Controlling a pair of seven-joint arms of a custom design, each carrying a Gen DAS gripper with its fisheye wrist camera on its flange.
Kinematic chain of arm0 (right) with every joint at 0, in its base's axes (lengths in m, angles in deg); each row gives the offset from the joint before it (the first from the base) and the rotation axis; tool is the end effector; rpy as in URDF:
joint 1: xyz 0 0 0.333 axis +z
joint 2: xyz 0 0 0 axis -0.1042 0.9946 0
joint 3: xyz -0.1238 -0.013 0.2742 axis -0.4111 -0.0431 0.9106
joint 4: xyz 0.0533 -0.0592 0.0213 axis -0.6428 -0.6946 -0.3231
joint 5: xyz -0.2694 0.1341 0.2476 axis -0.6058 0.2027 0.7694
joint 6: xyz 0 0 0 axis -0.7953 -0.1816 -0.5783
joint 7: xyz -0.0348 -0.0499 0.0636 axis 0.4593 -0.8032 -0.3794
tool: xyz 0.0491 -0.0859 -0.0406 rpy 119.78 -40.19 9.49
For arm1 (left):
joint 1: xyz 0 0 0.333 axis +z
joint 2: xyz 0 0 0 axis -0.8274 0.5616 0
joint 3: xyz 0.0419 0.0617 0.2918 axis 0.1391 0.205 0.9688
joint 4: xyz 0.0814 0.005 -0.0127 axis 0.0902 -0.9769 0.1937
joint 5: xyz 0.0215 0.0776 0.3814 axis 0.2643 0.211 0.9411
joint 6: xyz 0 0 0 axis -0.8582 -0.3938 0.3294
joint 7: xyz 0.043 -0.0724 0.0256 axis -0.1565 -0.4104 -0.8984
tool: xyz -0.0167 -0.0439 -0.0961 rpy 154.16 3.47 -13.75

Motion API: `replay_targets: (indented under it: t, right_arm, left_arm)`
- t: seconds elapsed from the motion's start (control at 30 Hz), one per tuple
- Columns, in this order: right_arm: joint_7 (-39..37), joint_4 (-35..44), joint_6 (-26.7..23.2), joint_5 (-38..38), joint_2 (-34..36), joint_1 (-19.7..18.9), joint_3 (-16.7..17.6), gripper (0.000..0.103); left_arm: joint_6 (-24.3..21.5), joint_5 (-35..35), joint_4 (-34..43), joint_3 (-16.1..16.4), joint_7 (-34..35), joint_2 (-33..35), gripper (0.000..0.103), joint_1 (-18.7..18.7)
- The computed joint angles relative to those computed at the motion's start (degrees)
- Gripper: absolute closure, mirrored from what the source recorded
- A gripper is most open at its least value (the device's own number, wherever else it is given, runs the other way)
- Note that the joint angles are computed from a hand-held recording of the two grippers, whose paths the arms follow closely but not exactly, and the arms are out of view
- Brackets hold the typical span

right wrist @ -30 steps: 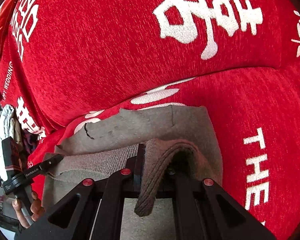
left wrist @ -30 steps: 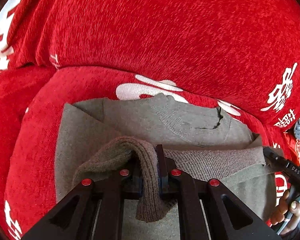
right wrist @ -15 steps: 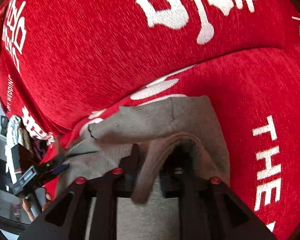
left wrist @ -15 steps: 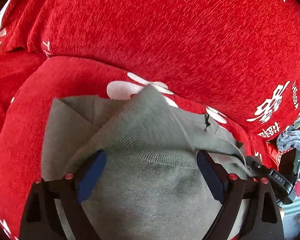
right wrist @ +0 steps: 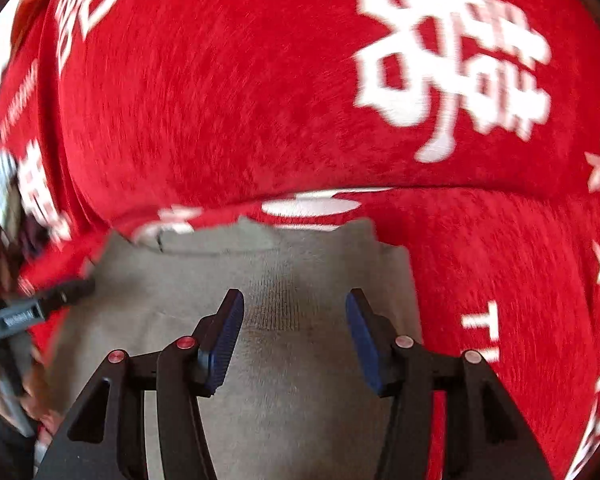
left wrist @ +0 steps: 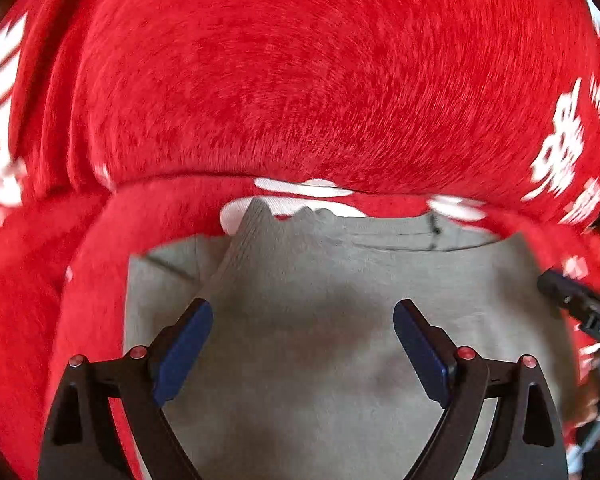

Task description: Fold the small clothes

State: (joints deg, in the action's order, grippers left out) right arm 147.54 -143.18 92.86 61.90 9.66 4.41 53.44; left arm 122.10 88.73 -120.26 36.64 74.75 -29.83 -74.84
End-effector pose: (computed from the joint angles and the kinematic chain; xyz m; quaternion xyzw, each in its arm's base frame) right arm 0.5042 0.1180 0.5478 -0.8007 0.5180 -0.0604 0.2949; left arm 0.4203 -0.2854 0.5108 -0.7840 0.5626 -0.2023 0.1670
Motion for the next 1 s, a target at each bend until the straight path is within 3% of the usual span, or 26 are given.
replay_targets:
  t: [0.17, 0.23, 0.3, 0.37, 0.43, 0.5, 0.6, 0.7, 0.87, 1.0]
  right_arm:
    - [5.5, 1.7, 2.6, -8.1, 4.8, -0.7, 1.8, 0.046]
    - [6.6, 1.6, 2.7, -8.1, 6.1, -1.0, 1.0, 0.047]
    - [2.1, -0.5, 5.0, -1.6, 5.1, -0.2, -0.6, 0.047]
    - [1.7, -1.1, 5.6, -1.3, 4.7, -0.2, -0.5, 0.047]
    - [3.9, -0.8, 5.5, -4.3, 4.5, -0.6, 0.4, 0.046]
    - [7.3, -2.4, 6.8, -7.7, 2.1, -1.1, 1.3, 0.046]
    - [4.1, -6.6, 7.1, -4.3, -4.4, -0.3, -0.1, 0.046]
    - [0.0, -11.4, 4.4, -2.0, -11.5, 0.4, -0.7, 0.044]
    - [-1.2, -20.6, 3.9, -5.9, -20.7, -1.9, 2.5, 0.044]
    - [-3.8, -25.8, 4.3, -3.4, -26.6, -2.4, -0.1, 0.044]
  left_arm:
    - [-4.9, 2.6, 0.7, -0.2, -2.3, 3.1, 0.01, 1.5]
    - [-0.7, -1.8, -3.5, 1.7, -2.9, 1.0, 0.01, 1.6]
    - [4.1, -1.1, -7.6, 1.9, -6.4, -2.2, 0.01, 2.6]
    - [3.2, -1.7, -7.6, 2.2, -6.7, -2.1, 0.01, 2.8]
    - [-2.2, -0.2, -4.6, 0.9, -6.8, -1.0, 0.01, 2.8]
    - [-7.3, 3.0, -2.9, -1.1, -8.3, -1.5, 0.01, 2.6]
    - [-6.6, 3.0, -5.2, -1.8, -9.3, -5.9, 0.01, 0.1]
    - [-3.8, 1.5, -7.8, -2.2, -11.0, -9.1, 0.01, -2.5]
    - [-8.5, 2.7, -7.5, -5.4, -13.3, -8.3, 0.01, -5.6]
    - [-10.8, 4.2, -10.1, -6.6, -15.2, -11.7, 0.01, -7.9]
